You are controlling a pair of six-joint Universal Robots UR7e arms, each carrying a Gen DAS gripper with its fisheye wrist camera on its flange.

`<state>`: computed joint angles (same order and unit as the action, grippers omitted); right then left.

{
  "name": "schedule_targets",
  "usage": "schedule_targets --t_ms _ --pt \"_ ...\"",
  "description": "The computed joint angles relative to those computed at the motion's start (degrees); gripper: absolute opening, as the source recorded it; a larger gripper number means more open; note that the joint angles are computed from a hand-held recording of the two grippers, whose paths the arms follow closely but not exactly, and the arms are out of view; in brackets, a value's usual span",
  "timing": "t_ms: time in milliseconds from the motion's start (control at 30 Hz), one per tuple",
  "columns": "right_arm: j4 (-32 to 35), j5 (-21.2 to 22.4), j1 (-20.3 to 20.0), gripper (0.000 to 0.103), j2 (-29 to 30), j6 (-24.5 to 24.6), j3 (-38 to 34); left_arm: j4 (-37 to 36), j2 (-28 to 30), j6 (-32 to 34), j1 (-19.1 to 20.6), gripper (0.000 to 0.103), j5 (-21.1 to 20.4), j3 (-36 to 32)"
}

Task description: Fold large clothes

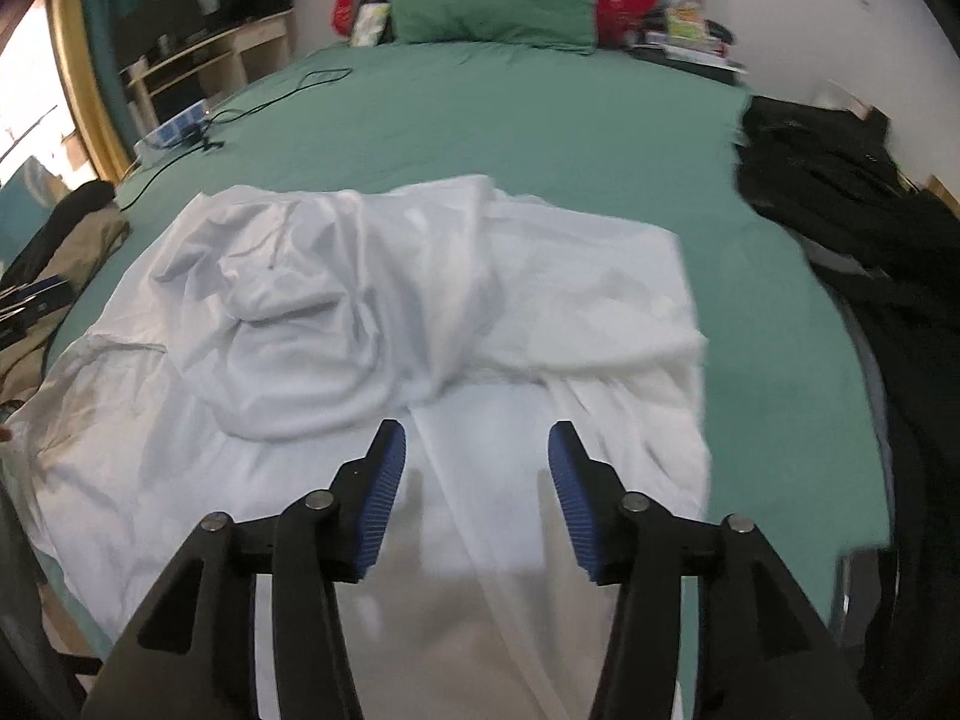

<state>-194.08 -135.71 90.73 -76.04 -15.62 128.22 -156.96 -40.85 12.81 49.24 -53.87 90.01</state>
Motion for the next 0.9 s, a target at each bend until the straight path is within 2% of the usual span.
schedule_targets --t_ms 200,300,467,600,700,800,900 --pt "0.64 -2.54 -1.32 0.052 -5.57 10.14 6.89 2.34 -5.88 -5.98 2.41 0.050 0.55 5.21" --pt "-0.39 -3.36 -1.62 0.053 -8.39 12.65 10.14 5.99 -8.05 -11.06 3.70 0.050 0.12 7.45" --pt "0.99 -6.29 -0.77 0.057 -12.44 19.13 14.66 10.39 -10.20 -16.02 4.59 0.050 0.40 10.22" --pt "3.66 -5.04 -2.55 0.061 -16.83 24.80 18.21 10.65 -12.51 -19.51 4.06 0.050 2.28 13.11" --pt "4.15 -3.31 -3.54 0.061 -18.34 27.41 19.85 13.44 -13.46 -20.30 4.40 0.050 -0.34 13.74" --pt "4.34 -3.42 -3.18 0.061 -18.36 28.88 20.37 13.94 -13.58 -20.68 4.49 0.050 -0.69 14.24" --pt "4.02 -1.11 -3.21 0.062 -19.18 30.05 21.57 15.63 -14.00 -22.33 4.88 0.055 -2.17 13.86"
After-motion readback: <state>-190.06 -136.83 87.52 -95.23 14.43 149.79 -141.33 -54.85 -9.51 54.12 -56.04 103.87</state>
